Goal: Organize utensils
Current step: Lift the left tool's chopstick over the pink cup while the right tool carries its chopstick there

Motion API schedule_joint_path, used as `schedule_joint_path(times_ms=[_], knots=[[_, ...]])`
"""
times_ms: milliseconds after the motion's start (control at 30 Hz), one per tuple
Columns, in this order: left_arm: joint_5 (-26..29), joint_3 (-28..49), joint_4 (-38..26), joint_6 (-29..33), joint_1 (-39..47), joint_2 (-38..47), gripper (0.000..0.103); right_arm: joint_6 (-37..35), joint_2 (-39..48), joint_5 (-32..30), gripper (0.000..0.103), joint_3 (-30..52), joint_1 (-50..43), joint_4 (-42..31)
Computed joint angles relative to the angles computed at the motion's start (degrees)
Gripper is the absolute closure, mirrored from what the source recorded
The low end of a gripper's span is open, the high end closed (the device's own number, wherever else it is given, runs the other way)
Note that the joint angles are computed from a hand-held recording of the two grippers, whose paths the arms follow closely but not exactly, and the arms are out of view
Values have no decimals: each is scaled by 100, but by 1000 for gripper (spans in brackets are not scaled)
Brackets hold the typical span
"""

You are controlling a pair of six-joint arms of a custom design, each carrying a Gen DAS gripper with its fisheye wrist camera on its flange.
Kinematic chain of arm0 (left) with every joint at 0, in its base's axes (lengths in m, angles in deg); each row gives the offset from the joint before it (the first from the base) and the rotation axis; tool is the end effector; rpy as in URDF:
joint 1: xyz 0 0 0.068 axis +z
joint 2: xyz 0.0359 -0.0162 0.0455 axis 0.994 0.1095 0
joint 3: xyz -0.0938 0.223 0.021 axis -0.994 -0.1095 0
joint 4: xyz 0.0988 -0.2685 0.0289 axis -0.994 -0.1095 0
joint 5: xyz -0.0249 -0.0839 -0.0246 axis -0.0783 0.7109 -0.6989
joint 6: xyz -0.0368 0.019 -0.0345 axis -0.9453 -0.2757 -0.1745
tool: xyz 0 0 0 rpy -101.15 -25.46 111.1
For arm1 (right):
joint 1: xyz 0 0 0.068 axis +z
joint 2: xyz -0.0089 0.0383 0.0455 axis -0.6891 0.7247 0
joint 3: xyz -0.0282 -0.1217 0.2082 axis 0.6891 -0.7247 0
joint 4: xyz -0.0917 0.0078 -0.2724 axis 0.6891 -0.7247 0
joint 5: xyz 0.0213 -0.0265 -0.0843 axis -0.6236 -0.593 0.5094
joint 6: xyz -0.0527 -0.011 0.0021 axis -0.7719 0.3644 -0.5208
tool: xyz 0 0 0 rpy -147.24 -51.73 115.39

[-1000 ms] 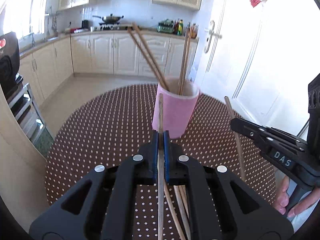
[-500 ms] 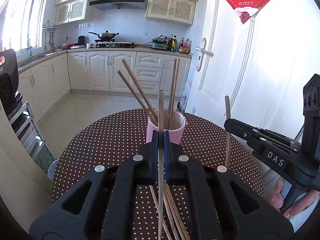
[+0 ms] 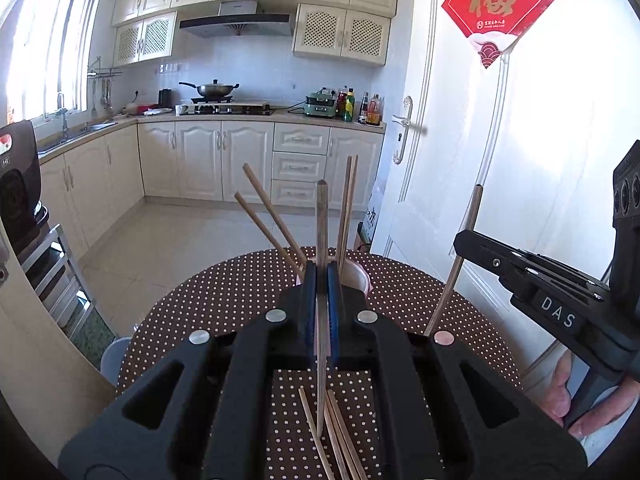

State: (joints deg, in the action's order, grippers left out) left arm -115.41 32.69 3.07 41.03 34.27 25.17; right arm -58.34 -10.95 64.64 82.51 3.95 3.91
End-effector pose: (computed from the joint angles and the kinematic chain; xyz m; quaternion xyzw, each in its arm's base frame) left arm 0.1300 -0.1172 0.2379 -0.0133 0.8493 -0.0469 0.5256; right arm 0.1766 0.1821 0.2107 -0.1554 0.8179 0.2239 0.5067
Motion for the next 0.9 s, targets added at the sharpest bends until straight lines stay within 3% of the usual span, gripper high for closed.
schedule_joint_path(times_ms=[900], knots=[[77, 1374, 724, 986, 572, 1156, 97, -556, 360, 43, 98, 968, -305, 239]])
